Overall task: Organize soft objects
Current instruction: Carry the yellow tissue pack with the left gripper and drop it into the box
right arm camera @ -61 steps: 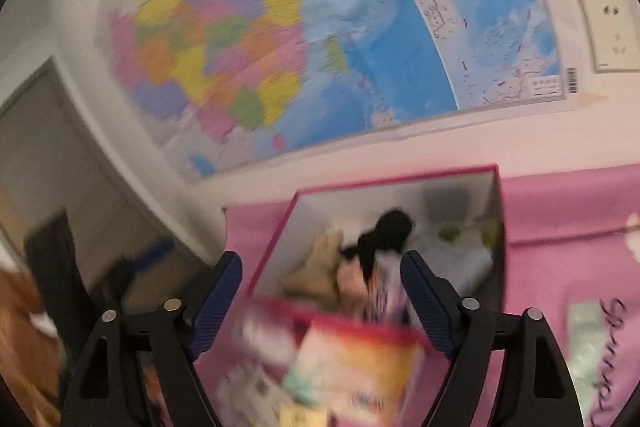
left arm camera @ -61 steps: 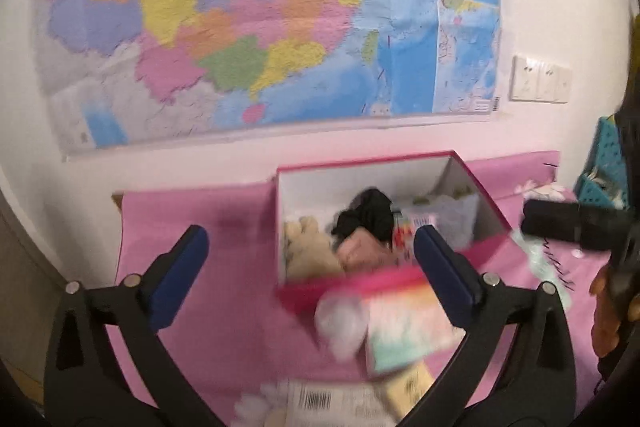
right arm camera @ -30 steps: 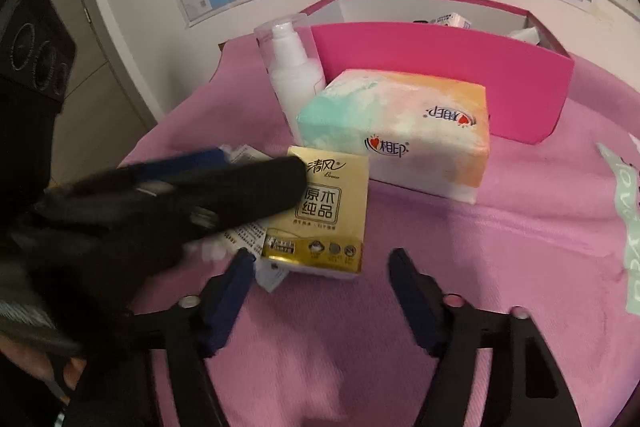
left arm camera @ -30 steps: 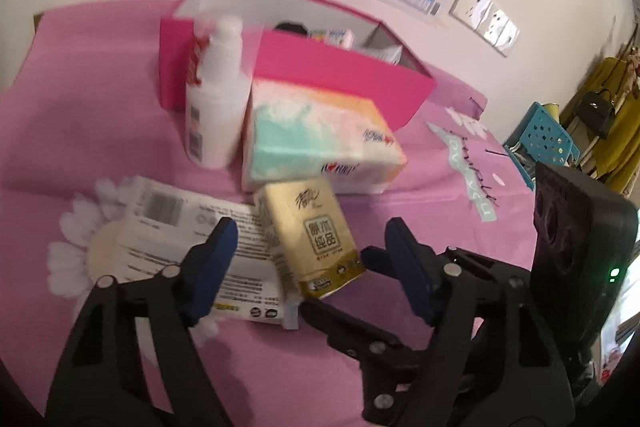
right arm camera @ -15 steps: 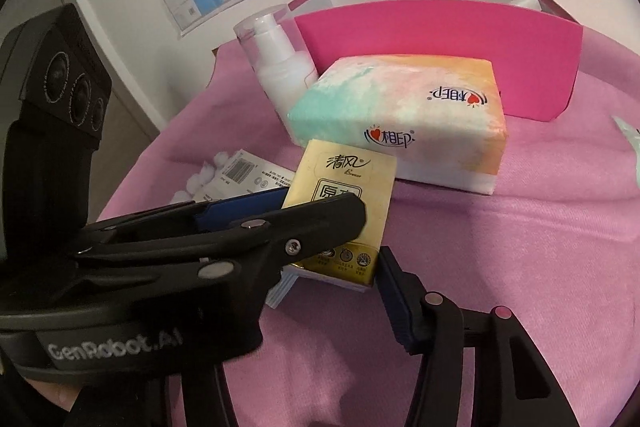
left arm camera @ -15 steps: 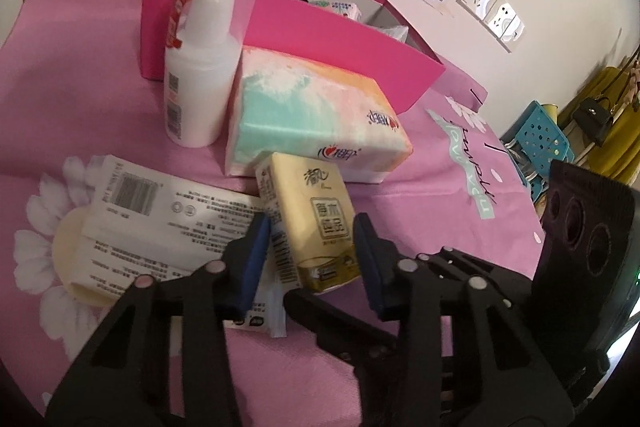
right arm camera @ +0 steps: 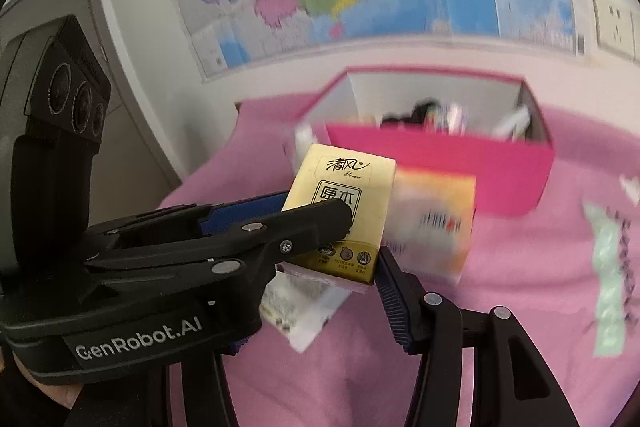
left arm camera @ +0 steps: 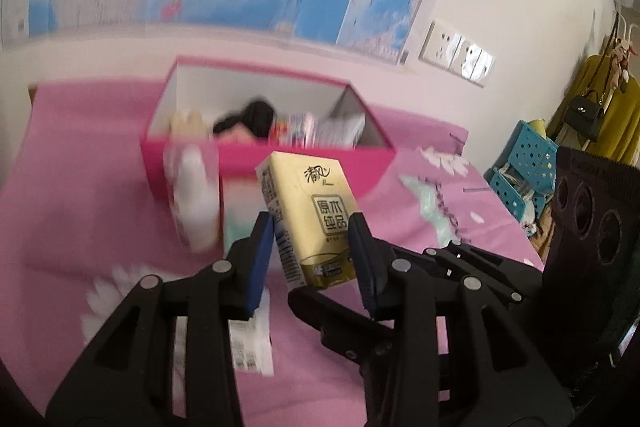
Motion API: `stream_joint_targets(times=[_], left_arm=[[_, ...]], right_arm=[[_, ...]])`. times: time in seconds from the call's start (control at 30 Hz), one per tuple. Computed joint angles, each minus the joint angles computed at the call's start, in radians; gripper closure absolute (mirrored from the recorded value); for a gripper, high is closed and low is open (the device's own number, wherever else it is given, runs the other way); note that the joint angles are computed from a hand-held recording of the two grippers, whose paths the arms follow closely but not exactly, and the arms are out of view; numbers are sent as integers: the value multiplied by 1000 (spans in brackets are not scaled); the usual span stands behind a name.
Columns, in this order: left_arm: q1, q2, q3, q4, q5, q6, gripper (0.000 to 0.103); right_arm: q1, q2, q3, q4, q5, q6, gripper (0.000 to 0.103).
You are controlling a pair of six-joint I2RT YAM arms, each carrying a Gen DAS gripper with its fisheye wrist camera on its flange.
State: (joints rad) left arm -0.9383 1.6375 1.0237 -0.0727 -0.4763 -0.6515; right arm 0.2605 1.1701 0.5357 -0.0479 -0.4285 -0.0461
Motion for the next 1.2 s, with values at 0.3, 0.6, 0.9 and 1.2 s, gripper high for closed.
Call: stream_joint_targets(times=[0.3, 0.6, 0.9, 1.2], left_arm=[[128, 94, 294, -129, 7, 173, 62], [259, 299, 616, -275, 89, 243, 62], [317, 416, 748, -341, 104, 216, 23], [271, 318, 667, -402, -150, 226, 5]], right_arm=[[0, 170, 283, 1, -6, -1, 48], [-17, 486, 654, -65, -32, 9, 48], [-38, 734, 924, -185, -10, 20, 37], [-101, 680, 820, -122, -20, 74, 19]])
